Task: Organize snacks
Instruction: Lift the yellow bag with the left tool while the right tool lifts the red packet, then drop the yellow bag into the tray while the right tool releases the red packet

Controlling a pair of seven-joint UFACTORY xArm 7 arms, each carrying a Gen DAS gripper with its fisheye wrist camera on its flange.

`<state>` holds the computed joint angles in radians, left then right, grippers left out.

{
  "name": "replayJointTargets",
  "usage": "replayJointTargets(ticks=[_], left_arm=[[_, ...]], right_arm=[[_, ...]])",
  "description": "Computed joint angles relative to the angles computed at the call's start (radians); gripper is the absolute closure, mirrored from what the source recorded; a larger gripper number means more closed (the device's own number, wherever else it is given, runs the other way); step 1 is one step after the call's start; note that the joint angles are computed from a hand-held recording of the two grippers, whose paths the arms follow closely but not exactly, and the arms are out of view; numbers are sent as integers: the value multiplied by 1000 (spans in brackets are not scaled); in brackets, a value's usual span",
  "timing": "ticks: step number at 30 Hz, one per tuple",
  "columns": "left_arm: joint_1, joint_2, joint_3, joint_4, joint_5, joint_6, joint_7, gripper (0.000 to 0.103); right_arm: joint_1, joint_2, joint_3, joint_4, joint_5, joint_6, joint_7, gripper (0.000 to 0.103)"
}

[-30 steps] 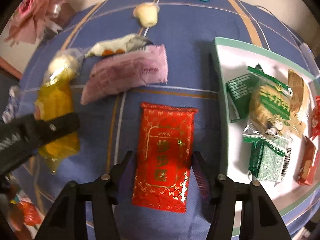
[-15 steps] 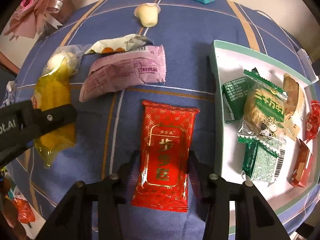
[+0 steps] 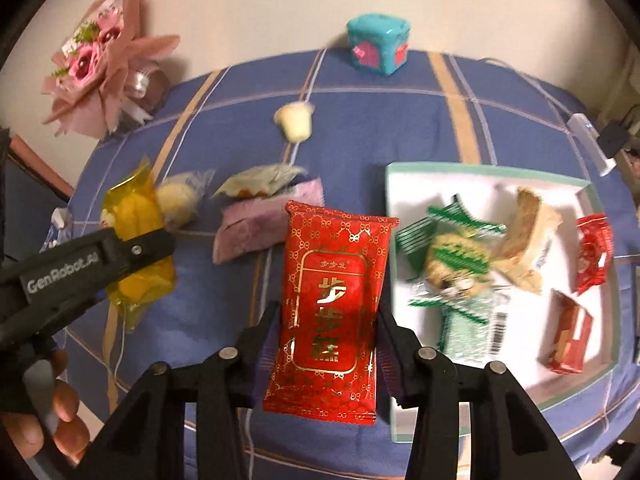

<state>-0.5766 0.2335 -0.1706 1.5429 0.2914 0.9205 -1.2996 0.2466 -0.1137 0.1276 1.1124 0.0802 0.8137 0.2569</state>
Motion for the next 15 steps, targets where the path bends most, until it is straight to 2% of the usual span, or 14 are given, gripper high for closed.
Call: replayJointTargets(ticks=[5, 8, 12, 15], left_arm=[[-14, 24, -8, 43, 4, -3, 23, 61], [-37, 75, -9, 112, -1, 7, 49, 61], [-79, 157, -7, 230, -12, 33, 108, 61], [-129, 246, -1, 368, -15, 76, 168, 61]], right_arm=[[-43, -22, -36, -16, 10, 0, 27, 55], [-84, -39, -53, -25, -30, 13, 72, 55], [-143, -59, -75, -49, -86, 23, 130, 55], [-179, -68, -87, -58, -123, 33, 162, 55]])
